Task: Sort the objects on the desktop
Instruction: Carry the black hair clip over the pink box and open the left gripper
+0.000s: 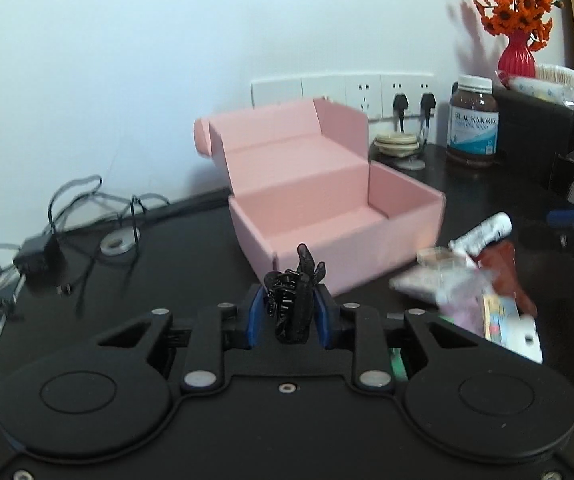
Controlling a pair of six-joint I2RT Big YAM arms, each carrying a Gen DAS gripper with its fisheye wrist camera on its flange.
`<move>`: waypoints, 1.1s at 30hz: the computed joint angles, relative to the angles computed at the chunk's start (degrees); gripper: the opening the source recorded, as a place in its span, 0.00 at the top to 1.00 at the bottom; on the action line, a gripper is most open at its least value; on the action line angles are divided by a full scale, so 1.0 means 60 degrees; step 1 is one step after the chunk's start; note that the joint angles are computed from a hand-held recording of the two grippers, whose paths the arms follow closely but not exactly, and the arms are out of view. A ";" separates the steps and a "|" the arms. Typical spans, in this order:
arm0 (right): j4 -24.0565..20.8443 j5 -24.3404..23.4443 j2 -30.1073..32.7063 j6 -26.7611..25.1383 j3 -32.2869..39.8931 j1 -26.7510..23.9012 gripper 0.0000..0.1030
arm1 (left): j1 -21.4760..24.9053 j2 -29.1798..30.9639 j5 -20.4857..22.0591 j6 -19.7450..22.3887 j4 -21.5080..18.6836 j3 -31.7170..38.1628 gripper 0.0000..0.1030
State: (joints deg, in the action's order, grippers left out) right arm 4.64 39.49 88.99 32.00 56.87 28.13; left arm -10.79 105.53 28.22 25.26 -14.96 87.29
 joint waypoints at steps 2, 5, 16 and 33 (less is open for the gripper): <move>0.0000 0.0012 0.0003 0.0008 0.0002 0.0002 0.01 | -0.0132 0.0148 -0.0121 -0.0043 -0.0110 0.0376 0.74; 0.0007 0.0025 -0.0002 0.0042 -0.0008 0.0001 0.01 | -0.0352 0.0493 -0.0151 -0.0144 -0.0427 0.1067 0.74; 0.0208 0.0030 -0.0014 -0.0089 -0.0080 0.0034 0.01 | -0.1145 0.2460 -0.1052 0.0713 -0.2331 0.4244 0.73; 0.0358 -0.0347 -0.0120 0.0022 -0.0206 -0.0037 0.01 | -0.1506 0.3928 -0.2275 0.1496 -0.3834 0.6324 0.73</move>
State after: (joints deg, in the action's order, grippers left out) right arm 6.78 37.40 88.27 32.13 55.64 27.91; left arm -19.82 129.10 14.57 34.23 -37.97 125.24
